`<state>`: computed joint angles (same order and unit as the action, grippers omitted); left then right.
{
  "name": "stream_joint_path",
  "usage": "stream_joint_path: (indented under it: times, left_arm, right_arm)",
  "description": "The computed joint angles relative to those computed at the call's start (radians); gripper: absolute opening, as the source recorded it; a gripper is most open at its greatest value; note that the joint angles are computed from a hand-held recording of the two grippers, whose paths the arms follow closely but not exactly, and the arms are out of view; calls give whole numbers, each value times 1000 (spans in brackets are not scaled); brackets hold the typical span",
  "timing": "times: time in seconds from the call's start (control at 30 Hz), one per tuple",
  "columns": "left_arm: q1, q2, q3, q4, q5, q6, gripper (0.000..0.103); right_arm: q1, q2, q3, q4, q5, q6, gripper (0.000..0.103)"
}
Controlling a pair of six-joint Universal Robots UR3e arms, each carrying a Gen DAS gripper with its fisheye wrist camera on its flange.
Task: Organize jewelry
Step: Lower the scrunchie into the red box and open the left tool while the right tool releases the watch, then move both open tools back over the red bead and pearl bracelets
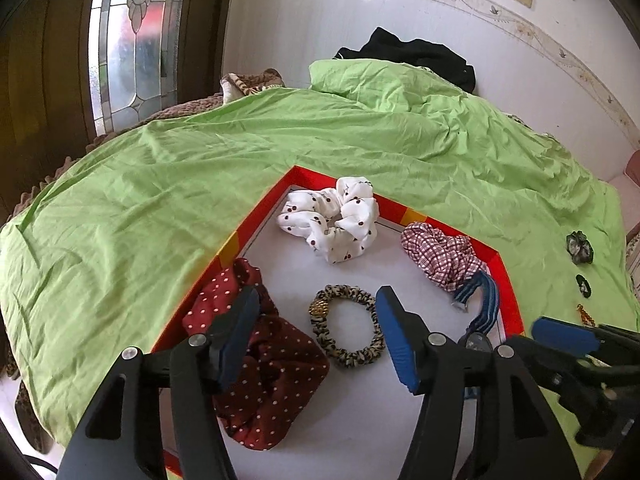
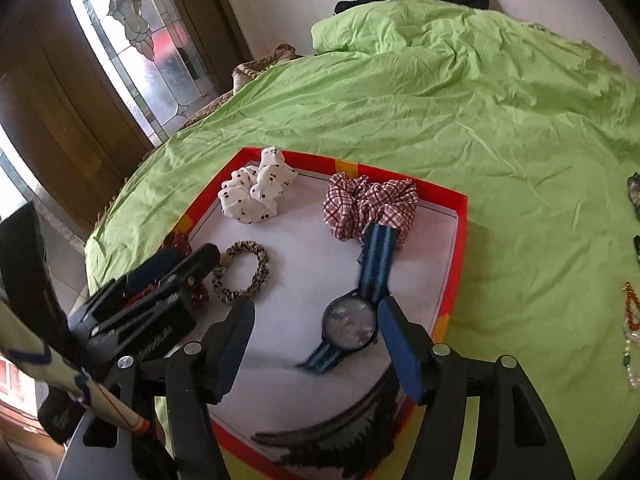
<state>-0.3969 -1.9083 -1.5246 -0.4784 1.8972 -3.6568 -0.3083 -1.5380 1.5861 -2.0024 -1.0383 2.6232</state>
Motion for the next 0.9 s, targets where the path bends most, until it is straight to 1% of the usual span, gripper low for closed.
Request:
stream_joint_path:
  times: [0.13,0.23,0.37,0.47,0.57,0.67,0.8,0.87,0.9]
  left_arm:
    - [-11,16,-30,17,33,-8,62]
    - [-33,11,-32,14,102,-15,65]
    - [-28,22,-54,21,112,-33,66]
    - [-30,29,-66,14,129,-51,66]
    - [-34,31,-76,13,142,-59,66]
    - [-63,18,-56,-16,203,-73,66]
    - [-88,15,-47,-12,234,-101,66]
    - [-112,16,-46,-1,261,-113,66]
    - [-134,15,-45,9,281,-114,66]
  right_arm:
    - [-39,-69,44,33,14,-36,72]
    - [-86,-121,70,84,39,-75,73]
    - [-161,-202,118,154,64,-146,74]
    - [-254,-274,155,233,96,-226,75]
    - [-392,-350,192,339,128,-336,76]
    - [-509,-396,215,392,134,-414,76]
    - [-700,-418,210,459,122,-540,76]
    - [-786,-423,201,489,121,-593,76]
    - [-853,-415,187,512,122,-630,76]
